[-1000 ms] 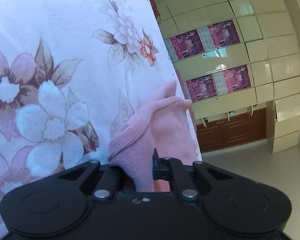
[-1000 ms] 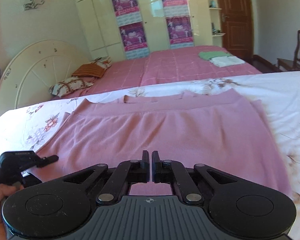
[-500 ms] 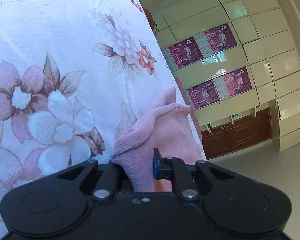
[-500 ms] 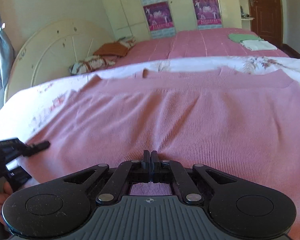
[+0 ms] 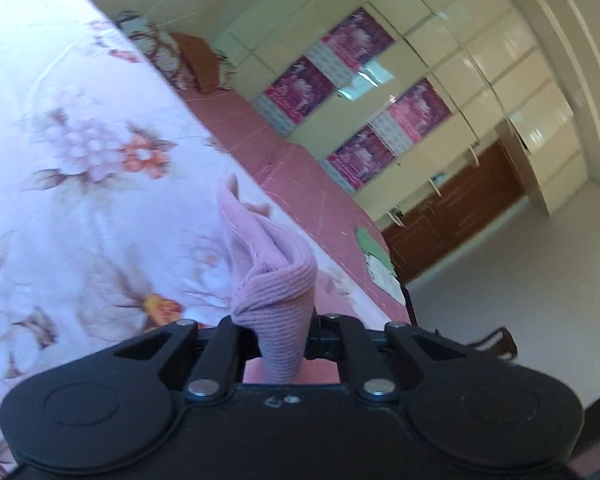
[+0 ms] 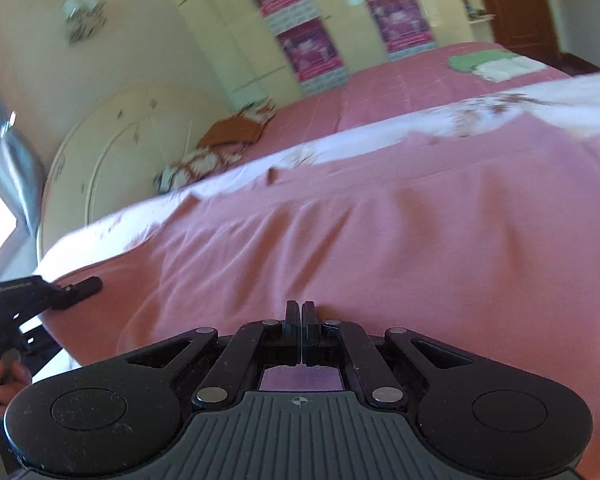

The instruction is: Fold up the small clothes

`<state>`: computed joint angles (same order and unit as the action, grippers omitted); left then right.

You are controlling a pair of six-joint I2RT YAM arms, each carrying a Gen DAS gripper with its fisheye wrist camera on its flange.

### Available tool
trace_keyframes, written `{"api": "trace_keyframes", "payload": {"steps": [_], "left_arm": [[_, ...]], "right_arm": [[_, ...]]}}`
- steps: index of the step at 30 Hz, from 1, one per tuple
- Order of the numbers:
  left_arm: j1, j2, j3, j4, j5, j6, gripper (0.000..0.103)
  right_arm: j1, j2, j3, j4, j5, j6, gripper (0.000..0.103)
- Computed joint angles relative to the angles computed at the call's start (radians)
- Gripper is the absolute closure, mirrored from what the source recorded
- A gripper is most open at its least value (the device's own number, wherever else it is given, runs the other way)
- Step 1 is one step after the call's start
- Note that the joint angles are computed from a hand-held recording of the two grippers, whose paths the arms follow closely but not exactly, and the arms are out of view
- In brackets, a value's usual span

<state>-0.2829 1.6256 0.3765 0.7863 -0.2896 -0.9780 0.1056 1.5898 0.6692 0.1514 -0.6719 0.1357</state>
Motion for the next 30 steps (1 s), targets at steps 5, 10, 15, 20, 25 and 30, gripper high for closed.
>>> {"api": "trace_keyframes", "payload": {"steps": [5, 10, 15, 20, 25, 30], "left_arm": [[-0.223, 0.095, 0.287, -0.186, -0.06, 0.135, 0.096], [-0.37, 0.374, 0.638, -0.309, 0.006, 0.205, 0.096], [-0.461, 0.687, 1.077, -0.64, 0.144, 0.24, 0.081], [-0.483, 0.506, 0.837, -0.484, 0.097, 0.255, 0.041], [-0.392, 0.36, 0.677, -0.484, -0.078, 0.26, 0.037], [-0.276, 0.398, 0.677, -0.567, -0.068, 0.191, 0.046]], "right_arm": [[-0.289, -0.044, 0.017, -0.094, -0.146, -0.005, 0.103], [-0.554, 0.005, 0.148, -0.274, -0.251, -0.093, 0.103], [-0.7, 0.111, 0.322, -0.536, -0.311, -0.272, 0.103], [-0.755, 0.157, 0.412, -0.719, -0.361, -0.414, 0.102], [-0.72, 0.156, 0.414, -0.737, -0.405, -0.454, 0.039], [-0.602, 0.145, 0.376, -0.633, -0.384, -0.418, 0.062]]}}
